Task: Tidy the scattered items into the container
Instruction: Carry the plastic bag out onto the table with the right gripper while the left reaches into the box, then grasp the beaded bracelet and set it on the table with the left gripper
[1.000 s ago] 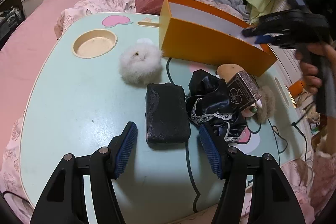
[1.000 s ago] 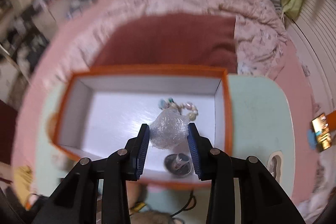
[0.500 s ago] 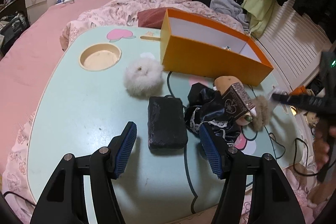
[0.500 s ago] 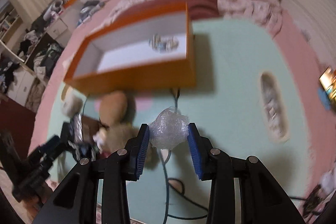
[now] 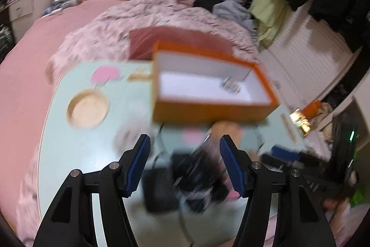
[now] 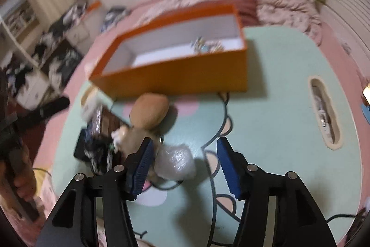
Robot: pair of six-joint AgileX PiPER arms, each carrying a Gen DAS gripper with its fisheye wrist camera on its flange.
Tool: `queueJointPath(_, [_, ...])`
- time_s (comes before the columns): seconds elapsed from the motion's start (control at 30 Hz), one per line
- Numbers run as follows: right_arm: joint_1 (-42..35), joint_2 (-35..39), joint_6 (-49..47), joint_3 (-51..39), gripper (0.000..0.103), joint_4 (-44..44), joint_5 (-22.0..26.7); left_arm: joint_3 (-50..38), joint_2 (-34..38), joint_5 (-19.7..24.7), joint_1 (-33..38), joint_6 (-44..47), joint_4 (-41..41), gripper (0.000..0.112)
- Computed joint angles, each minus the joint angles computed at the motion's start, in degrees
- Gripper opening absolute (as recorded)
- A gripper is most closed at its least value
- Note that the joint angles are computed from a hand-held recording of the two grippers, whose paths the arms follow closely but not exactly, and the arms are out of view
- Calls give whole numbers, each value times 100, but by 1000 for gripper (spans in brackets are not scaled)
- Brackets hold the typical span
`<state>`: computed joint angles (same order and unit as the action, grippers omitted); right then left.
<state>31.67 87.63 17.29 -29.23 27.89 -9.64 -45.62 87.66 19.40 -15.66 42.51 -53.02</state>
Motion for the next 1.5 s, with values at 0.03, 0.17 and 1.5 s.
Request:
queueJointPath(0.03, [103, -14, -254, 88, 57, 410, -230, -358, 121, 139, -61, -223, 279, 63])
queueJointPath(0.17, [447, 64, 185, 493, 58, 763, -1284, -2185, 1151, 863, -447, -1691, 1748, 63])
queueJointPath(1.5, [350, 462, 1838, 852, 71, -747, -2065, -2150, 1033, 1601, -20, -1206, 1361, 27])
